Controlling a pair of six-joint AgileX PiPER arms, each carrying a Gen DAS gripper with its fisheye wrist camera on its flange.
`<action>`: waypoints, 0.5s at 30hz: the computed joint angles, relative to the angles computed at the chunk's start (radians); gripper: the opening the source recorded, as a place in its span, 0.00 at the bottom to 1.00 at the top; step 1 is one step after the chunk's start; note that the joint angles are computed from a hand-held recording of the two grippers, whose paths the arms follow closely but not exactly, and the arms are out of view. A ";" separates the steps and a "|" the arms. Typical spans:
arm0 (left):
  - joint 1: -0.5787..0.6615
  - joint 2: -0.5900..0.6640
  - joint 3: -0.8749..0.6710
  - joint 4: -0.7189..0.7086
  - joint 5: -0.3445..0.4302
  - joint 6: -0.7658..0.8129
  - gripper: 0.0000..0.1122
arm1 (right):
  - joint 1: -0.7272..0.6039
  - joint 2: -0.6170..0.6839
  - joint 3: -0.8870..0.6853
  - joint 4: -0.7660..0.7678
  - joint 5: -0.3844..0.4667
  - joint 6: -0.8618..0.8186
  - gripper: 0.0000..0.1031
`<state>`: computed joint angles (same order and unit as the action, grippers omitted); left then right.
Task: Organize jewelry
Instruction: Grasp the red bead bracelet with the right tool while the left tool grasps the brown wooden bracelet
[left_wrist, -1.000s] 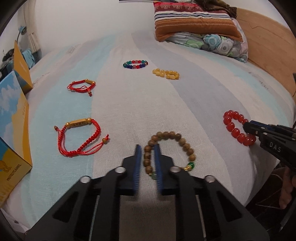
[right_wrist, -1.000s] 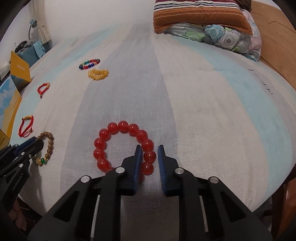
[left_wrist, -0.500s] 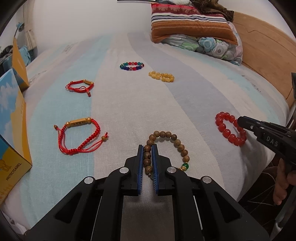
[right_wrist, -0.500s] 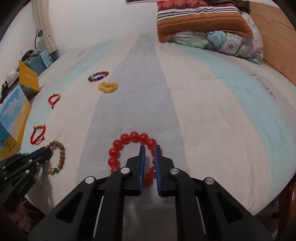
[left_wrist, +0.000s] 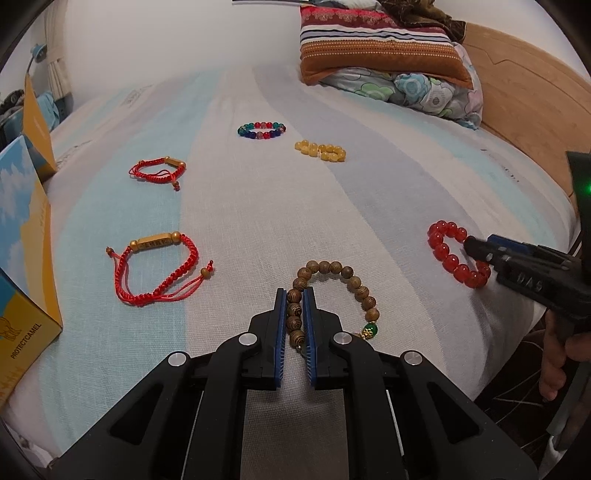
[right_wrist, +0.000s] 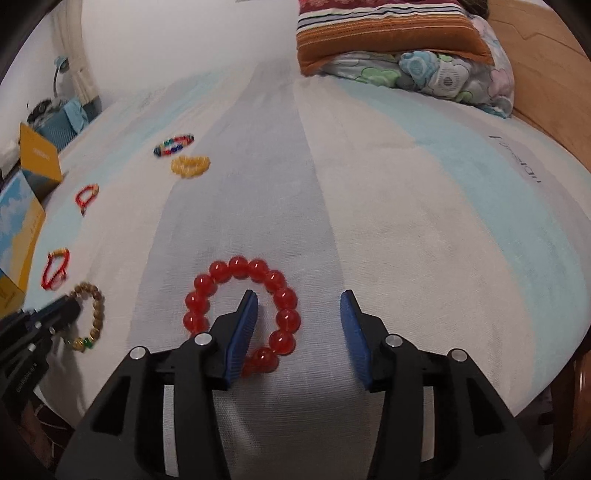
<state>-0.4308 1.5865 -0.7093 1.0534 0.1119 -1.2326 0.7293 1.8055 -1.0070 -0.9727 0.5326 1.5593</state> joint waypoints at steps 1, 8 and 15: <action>0.001 0.001 0.000 0.000 -0.001 0.000 0.07 | 0.011 0.015 -0.014 0.001 0.024 -0.016 0.49; 0.001 0.000 0.001 0.005 -0.004 -0.006 0.07 | -0.001 -0.004 0.001 0.019 -0.012 -0.040 0.15; 0.004 -0.015 0.011 -0.059 -0.017 0.055 0.07 | -0.008 -0.060 0.053 -0.080 -0.068 0.078 0.13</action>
<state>-0.4266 1.5717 -0.6985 0.9947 0.0946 -1.1778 0.7217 1.7457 -0.9544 -1.0529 0.4645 1.6368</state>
